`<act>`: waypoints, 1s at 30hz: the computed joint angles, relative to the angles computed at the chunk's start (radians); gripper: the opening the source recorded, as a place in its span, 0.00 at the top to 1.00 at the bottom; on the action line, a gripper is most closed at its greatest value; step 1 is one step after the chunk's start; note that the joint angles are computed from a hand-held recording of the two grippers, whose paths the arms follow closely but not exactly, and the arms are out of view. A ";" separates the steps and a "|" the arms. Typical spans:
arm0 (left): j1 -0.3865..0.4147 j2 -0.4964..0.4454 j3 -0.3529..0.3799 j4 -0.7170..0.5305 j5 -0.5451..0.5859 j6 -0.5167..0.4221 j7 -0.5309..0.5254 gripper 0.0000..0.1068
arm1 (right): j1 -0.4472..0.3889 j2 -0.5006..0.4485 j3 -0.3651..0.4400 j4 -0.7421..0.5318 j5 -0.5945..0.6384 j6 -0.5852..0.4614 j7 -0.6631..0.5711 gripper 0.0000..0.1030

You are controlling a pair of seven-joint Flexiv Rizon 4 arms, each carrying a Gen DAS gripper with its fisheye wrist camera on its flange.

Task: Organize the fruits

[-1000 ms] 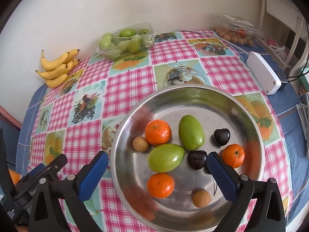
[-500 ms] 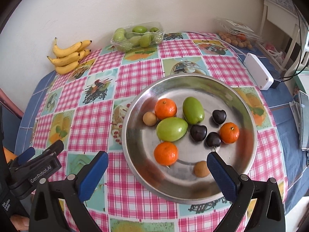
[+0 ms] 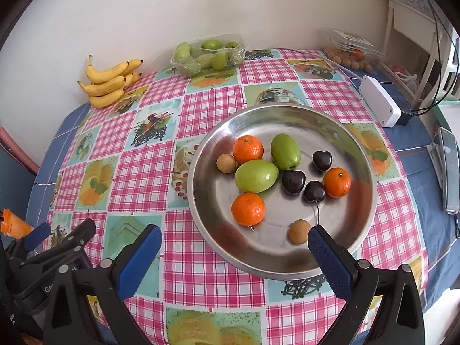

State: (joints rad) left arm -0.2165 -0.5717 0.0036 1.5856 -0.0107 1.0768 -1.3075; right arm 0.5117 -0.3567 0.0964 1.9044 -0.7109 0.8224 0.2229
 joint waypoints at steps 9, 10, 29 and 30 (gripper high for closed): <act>0.042 0.061 -0.029 0.074 -0.045 0.063 0.062 0.11 | 0.021 0.030 0.007 0.007 -0.047 -0.043 0.039 0.00; 0.043 0.066 -0.027 0.078 -0.047 0.064 0.065 0.11 | 0.023 0.034 0.008 0.009 -0.058 -0.045 0.045 0.00; 0.126 0.165 -0.097 0.244 -0.228 0.203 0.313 0.11 | 0.040 0.063 0.035 0.014 -0.151 -0.115 0.117 0.00; 0.124 0.165 -0.090 0.243 -0.225 0.202 0.311 0.11 | 0.040 0.064 0.035 0.014 -0.154 -0.115 0.119 0.00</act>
